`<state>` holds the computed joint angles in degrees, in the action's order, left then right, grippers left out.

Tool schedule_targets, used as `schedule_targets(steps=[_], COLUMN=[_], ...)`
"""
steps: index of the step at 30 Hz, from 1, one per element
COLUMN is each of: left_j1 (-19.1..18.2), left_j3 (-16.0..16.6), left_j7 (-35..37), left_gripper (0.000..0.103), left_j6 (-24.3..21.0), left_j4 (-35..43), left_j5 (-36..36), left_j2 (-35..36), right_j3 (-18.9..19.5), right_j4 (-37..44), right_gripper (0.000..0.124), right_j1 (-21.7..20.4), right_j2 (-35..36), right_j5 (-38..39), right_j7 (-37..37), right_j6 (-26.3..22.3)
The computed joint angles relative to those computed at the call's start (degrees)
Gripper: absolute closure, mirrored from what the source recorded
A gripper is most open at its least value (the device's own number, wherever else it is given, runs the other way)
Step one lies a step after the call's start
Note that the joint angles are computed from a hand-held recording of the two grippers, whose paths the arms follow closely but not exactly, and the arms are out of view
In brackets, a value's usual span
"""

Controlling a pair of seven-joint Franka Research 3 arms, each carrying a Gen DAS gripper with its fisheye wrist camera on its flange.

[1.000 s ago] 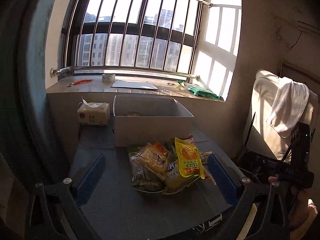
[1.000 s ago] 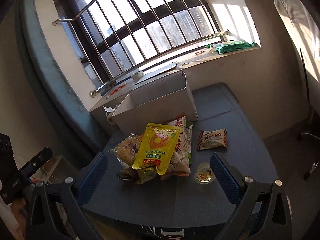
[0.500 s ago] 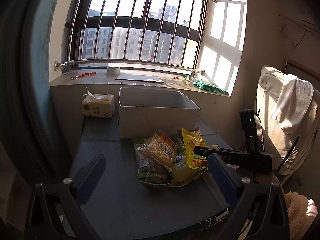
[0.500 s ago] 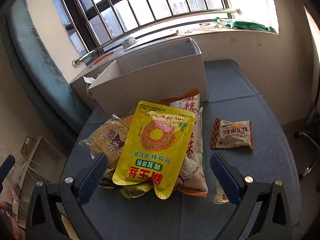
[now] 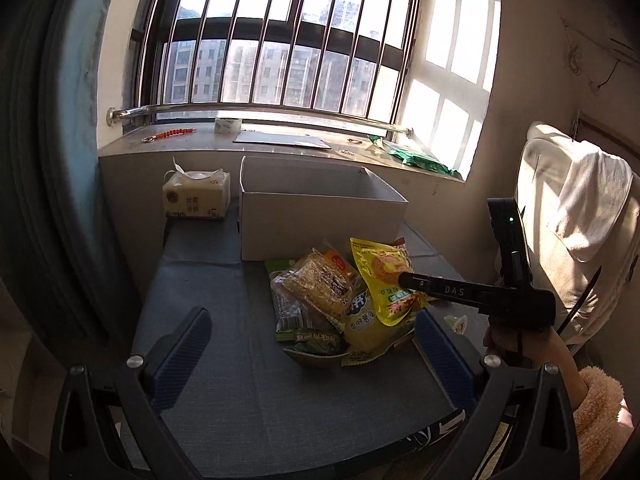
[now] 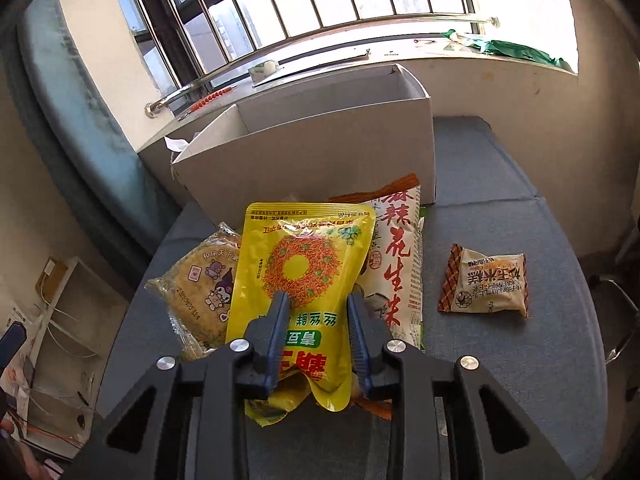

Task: Organize snacks
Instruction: 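Grasp the yellow noodle bag with the right gripper, then grasp the round cartoon cake packet with the left gripper while the right gripper holds the noodle bag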

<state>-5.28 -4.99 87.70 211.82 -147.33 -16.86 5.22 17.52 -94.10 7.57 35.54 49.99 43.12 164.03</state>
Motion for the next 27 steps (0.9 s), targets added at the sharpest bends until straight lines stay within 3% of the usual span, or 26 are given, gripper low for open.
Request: schedule_targets(steps=[1, 3, 6, 7, 8, 10, 11, 13, 19, 21, 22, 24, 25, 27], left_j1=[0.00, -0.43, -0.14, -0.26, -0.76, -1.52, -1.52, -1.25, -2.17, -2.48, -2.36, -1.71, -1.47, -1.47], left_j3=[0.02, 0.24, 0.44, 0.54, 0.78, 1.03, 1.03, 0.99, 1.46, 1.66, 1.68, 1.68, 1.70, 1.96], left_j7=[0.22, 0.99, -0.83, -0.90, 0.27, 1.90, 1.98, 1.62, 3.34, 4.21, 4.06, 2.87, 2.36, 2.19], left_gripper=[0.000, 0.000, 0.000, 0.000, 0.000, 0.000, 0.000, 0.000, 0.000, 0.000, 0.000, 0.000, 0.000, 0.000], left_j6=[-0.56, -1.82, -2.61, -2.57, -3.56, -3.70, -3.52, -3.60, -4.37, -4.42, -4.64, -4.90, -5.14, -5.58], left_j4=[0.39, 1.30, 1.67, 1.58, 1.67, 1.80, 1.76, 1.76, 2.41, 2.51, 2.58, 2.70, 2.83, 3.57], left_j5=[0.17, -0.90, 0.54, 0.67, -0.28, -1.97, -1.97, -1.37, -3.04, -3.95, -3.79, -2.42, -1.71, -0.97], left_j2=[0.30, 0.92, 1.25, 1.23, 0.96, 0.89, 0.86, 0.87, 1.48, 1.61, 1.67, 1.94, 2.11, 2.83], right_j3=[0.45, -1.97, -1.63, -1.00, -1.01, 0.06, 2.14, 1.35, -10.28, -8.46, -5.88, -0.69, 1.23, 0.70], right_j4=[-0.60, -0.03, 0.06, -0.04, 0.27, 0.50, 0.01, 0.29, 4.98, 6.04, 6.20, 6.61, 6.37, 5.12], right_gripper=[0.124, 0.124, 0.124, 0.116, 0.081, 0.022, 0.021, 0.021, 0.021, 0.033, 0.054, 0.073, 0.080, 0.084], right_j1=[-0.48, 1.20, 0.85, 0.52, 0.76, 0.24, -0.91, 0.15, 11.20, 9.66, 7.34, 2.41, 0.58, 0.89], right_j2=[-0.36, -0.42, -0.30, -0.24, 0.00, 0.42, 0.43, 0.48, 3.63, 4.79, 5.11, 5.13, 5.00, 4.16], right_j5=[-1.05, -3.09, -2.69, -1.83, -1.73, -0.79, 1.39, 0.57, -16.24, -17.07, -16.41, -13.75, -11.35, -10.09], right_j7=[0.05, 1.87, 2.47, 2.19, 2.80, 1.77, -1.01, -0.69, 14.74, 14.33, 12.96, 9.08, 7.47, 6.23], right_j6=[0.80, -1.55, -1.99, -1.20, -1.01, -0.09, 2.10, 2.62, 1.07, 0.46, -0.13, -3.78, -4.60, -3.22])
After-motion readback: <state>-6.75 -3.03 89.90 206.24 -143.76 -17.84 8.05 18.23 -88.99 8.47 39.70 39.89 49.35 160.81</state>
